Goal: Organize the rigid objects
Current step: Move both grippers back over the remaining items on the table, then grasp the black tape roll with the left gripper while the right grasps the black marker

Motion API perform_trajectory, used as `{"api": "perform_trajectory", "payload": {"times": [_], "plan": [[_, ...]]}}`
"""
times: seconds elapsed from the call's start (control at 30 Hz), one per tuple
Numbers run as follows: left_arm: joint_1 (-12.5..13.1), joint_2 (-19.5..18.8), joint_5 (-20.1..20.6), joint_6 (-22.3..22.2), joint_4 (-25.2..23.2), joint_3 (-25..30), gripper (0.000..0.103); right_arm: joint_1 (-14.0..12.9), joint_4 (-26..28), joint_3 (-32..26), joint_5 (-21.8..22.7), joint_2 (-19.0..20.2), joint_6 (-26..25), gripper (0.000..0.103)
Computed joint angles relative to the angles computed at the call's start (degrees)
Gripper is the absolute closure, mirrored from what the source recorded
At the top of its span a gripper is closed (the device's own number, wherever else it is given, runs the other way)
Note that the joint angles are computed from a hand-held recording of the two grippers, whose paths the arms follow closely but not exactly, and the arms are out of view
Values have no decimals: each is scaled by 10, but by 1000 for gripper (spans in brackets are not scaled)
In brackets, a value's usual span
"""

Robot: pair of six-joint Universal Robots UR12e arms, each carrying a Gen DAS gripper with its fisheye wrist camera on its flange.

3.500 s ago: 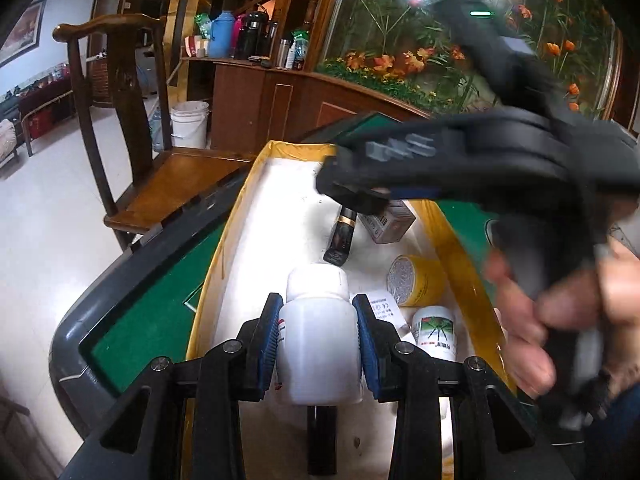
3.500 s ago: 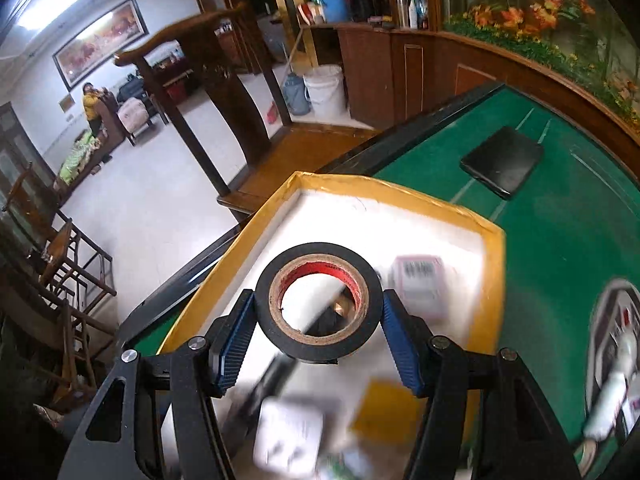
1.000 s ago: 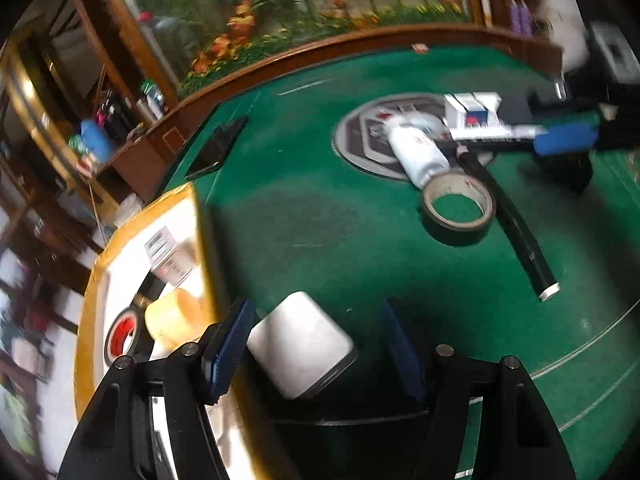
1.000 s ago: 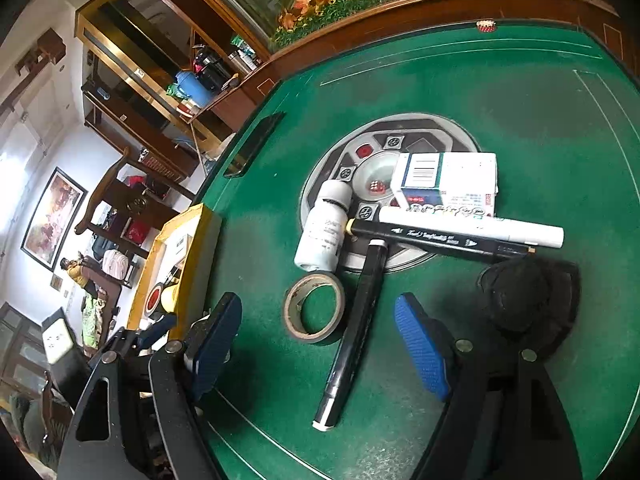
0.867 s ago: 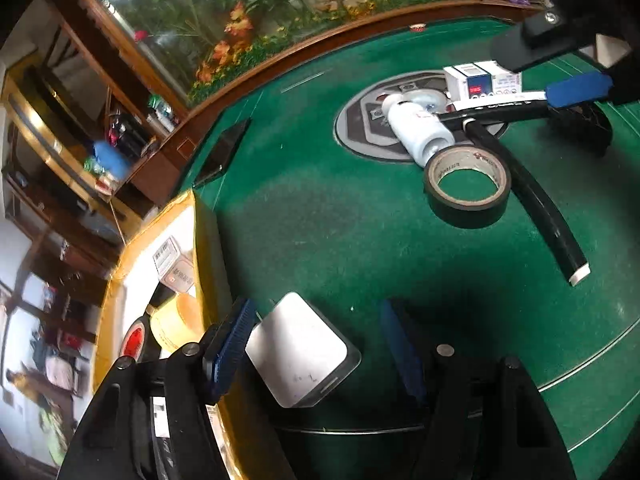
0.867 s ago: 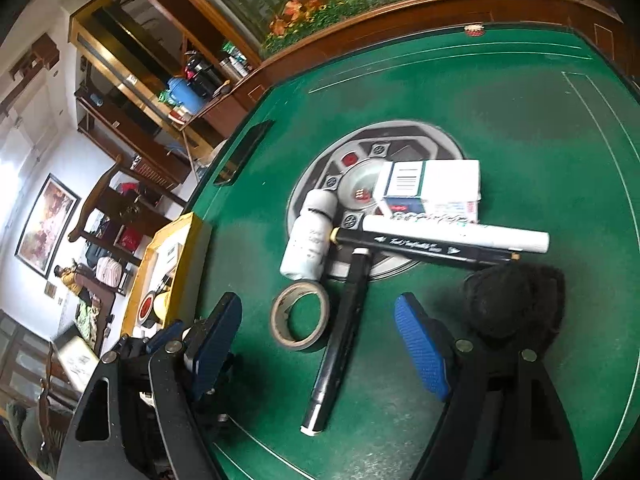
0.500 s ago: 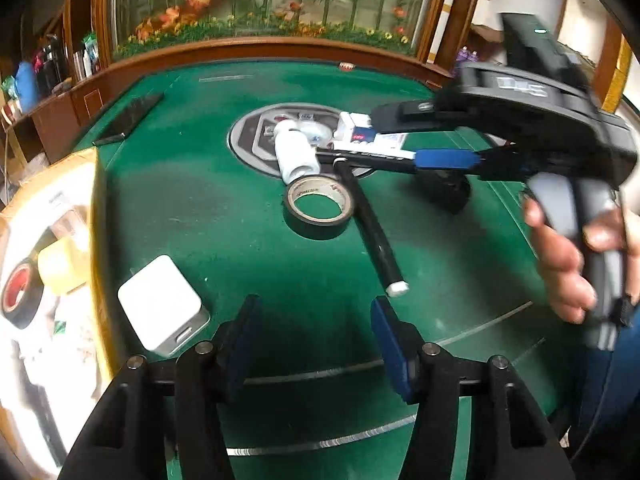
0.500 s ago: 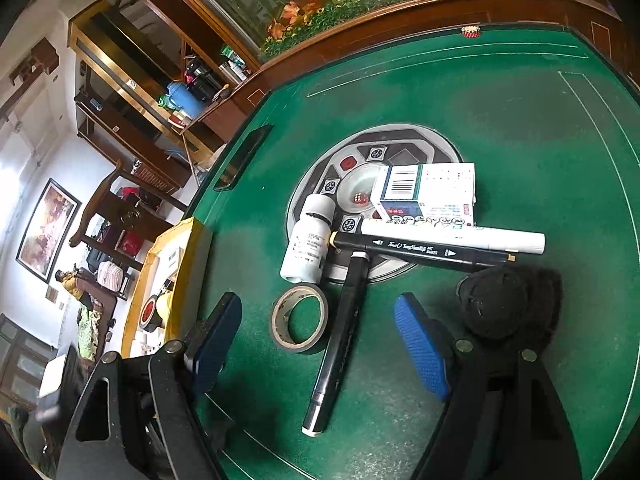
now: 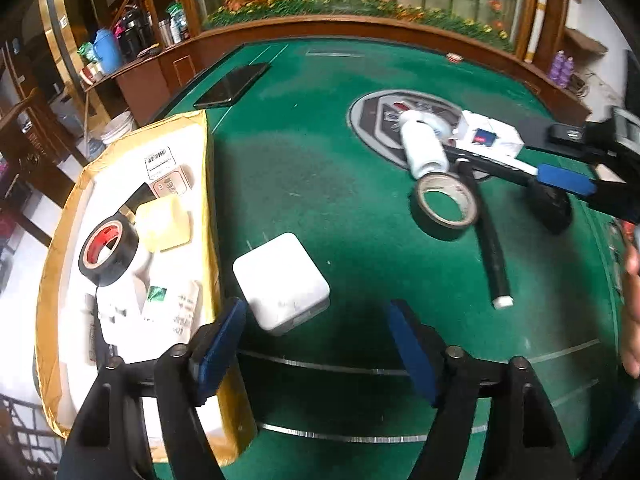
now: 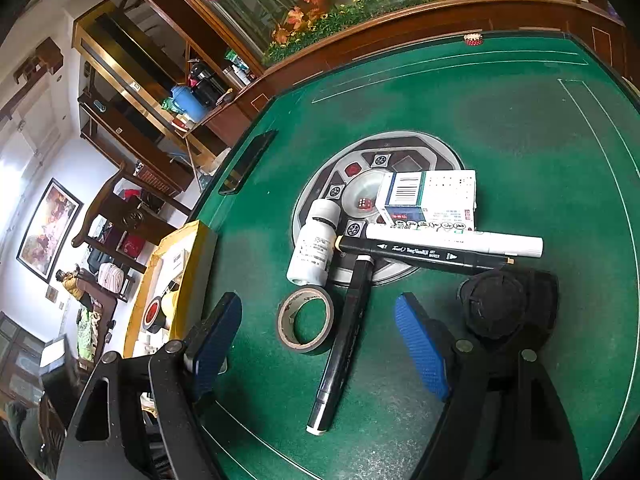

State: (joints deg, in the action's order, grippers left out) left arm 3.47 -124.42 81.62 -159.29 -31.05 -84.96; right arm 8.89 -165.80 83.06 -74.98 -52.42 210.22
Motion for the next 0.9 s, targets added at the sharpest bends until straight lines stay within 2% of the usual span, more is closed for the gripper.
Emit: {"api": "perform_trajectory", "payload": {"times": [0.1, 0.13, 0.23, 0.27, 0.33, 0.47, 0.5, 0.53, 0.57, 0.6, 0.67, 0.73, 0.83, 0.87, 0.9], "plan": [[-16, -13, 34, 19, -20, 17, 4, 0, -2, 0, 1, 0, 0, 24], [-20, -21, 44, 22, -23, 26, 4, 0, -3, 0, 1, 0, 0, 24], [-31, -35, 91, 6, 14, 29, 1, 0, -7, 2, 1, -1, 3, 24], [-33, -37, 93, -3, 22, 29, 1, 0, -8, 2, 0, -1, 4, 24], [-28, -36, 58, -26, 33, 28, 1, -1, -10, 2, 0, -1, 4, 24], [-13, -25, -65, -10, -5, 26, 1, -2, -16, 3, 0, -1, 9, 25], [-11, -24, -93, 3, -21, 28, 8, -2, -15, 3, -1, 0, 9, 24], [-10, -27, -125, 11, -59, 40, 13, -2, -15, 2, -2, 0, 10, 25], [-12, -30, -133, 13, -80, 48, 15, -2, -14, 2, -2, 0, 10, 25], [-16, -33, -122, 14, -77, 52, 15, -1, -13, 2, -2, 1, 12, 25], [-26, -37, -90, 21, -33, 51, 15, -1, -15, 2, -8, 1, 13, 25], [-33, -44, -76, 36, -39, 63, 16, -1, -17, 2, -14, 1, 14, 25], [-45, -58, -46, 30, -28, 83, 15, -2, -20, 4, -24, 1, 23, 25], [-48, -59, -41, 26, -23, 85, 17, -3, -20, 4, -22, 1, 24, 25], [-49, -63, -43, 24, -29, 93, 24, -4, -20, 4, -20, 1, 26, 25]]}}
